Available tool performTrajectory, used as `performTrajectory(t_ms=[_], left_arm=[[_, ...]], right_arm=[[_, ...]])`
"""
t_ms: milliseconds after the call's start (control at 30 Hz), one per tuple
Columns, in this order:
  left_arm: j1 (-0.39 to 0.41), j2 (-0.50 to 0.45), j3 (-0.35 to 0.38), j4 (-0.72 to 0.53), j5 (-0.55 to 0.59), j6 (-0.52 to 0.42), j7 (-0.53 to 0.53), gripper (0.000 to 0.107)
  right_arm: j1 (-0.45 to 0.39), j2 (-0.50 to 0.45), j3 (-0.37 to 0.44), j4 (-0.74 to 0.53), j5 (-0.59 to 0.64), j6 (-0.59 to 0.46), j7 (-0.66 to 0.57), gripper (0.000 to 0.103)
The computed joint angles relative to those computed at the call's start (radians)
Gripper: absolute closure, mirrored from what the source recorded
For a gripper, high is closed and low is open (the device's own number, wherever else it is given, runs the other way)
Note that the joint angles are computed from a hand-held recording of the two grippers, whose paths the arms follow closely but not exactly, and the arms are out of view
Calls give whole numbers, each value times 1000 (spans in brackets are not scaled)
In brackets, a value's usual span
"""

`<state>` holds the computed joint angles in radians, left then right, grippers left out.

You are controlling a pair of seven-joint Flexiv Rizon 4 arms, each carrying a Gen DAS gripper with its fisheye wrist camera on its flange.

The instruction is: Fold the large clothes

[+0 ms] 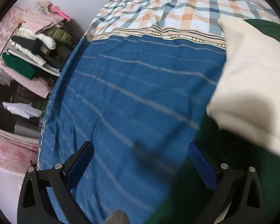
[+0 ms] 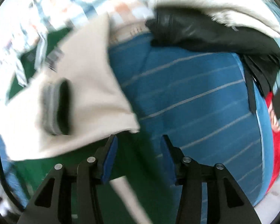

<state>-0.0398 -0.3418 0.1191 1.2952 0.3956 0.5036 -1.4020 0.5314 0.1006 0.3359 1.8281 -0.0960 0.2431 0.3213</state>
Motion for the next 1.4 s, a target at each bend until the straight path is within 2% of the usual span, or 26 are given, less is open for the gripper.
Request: performTrajectory(t_ms=[33, 67, 167, 200, 267, 300, 333, 367, 433, 533, 567, 600, 667, 700, 767, 800, 867, 900, 967, 1067, 1133, 1233, 1267, 1300, 1333, 1400], left_arm=[[1, 21, 1, 24, -9, -1, 1, 4], [0, 47, 2, 54, -15, -3, -4, 4], [-1, 83, -2, 100, -14, -27, -24, 4], [0, 89, -5, 107, -11, -37, -28, 4], [4, 103, -9, 125, -11, -45, -37, 4], [6, 111, -11, 133, -9, -42, -39, 4], [7, 119, -13, 143, -4, -34, -42, 4], [10, 127, -14, 152, -1, -23, -42, 4], [17, 145, -18, 169, -1, -11, -32, 4], [32, 168, -21, 190, -12, 3, -10, 4], [35, 178, -21, 198, -9, 4, -4, 4], [37, 188, -22, 207, -6, -1, 7, 4], [47, 212, -22, 221, -12, -25, 34, 4], [54, 231, -19, 232, -19, -34, 49, 4], [70, 273, -13, 261, -15, -38, 73, 4], [82, 299, -8, 277, -13, -51, 95, 4], [105, 335, -4, 300, -16, -89, 132, 4], [117, 353, -1, 312, -18, -118, 155, 4], [138, 384, 1, 338, -16, -151, 195, 4], [163, 416, 0, 375, -11, -189, 257, 4], [176, 432, 1, 397, -29, -182, 288, 4], [190, 443, 1, 418, -64, -159, 339, 4], [194, 442, -1, 417, -72, -158, 350, 4], [199, 442, 1, 418, -89, -160, 363, 4], [204, 444, 2, 417, -105, -165, 373, 4], [212, 448, 5, 413, -136, -177, 397, 4]], right_arm=[[-2, 18, 13, 33, -56, 83, 59, 52], [-27, 34, 28, 93, -118, 231, 100, 51], [-40, -52, -6, 203, -223, 641, 154, 40], [-45, -98, -19, 233, -200, 771, 162, 40], [-44, -166, -36, 247, -135, 906, 119, 37], [-38, -202, -40, 221, -105, 910, 78, 38], [-43, -213, -49, 198, -86, 879, 27, 46], [-41, -219, -49, 150, -76, 788, -41, 91], [-28, -225, -60, 68, -96, 636, -135, 96], [-17, -186, -91, 29, -222, 449, -90, 97], [-21, -178, -93, 19, -228, 384, -85, 96], [-31, -187, -101, 17, -197, 377, -110, 95], [-64, -205, -91, 16, -13, 416, -188, 85], [-73, -179, -83, 39, 21, 436, -177, 84], [-55, -142, -65, 52, -5, 441, -122, 69], [-41, -116, -49, 49, -14, 411, -105, 67], [1, -112, -14, 40, -31, 487, -28, 63], [23, -119, 4, 37, 13, 562, -17, 63], [77, -173, 35, 22, 73, 697, 0, 62], [176, -316, 60, -20, 121, 929, 33, 62], [235, -415, 37, -47, 98, 1048, 64, 62], [309, -533, -16, -98, 56, 1148, 105, 62], [321, -564, -25, -119, 39, 1149, 101, 63], [325, -601, -27, -162, 28, 1112, 98, 71], [339, -623, -41, -184, -8, 1083, 146, 98], [380, -613, -89, -207, -14, 1015, 183, 98]])
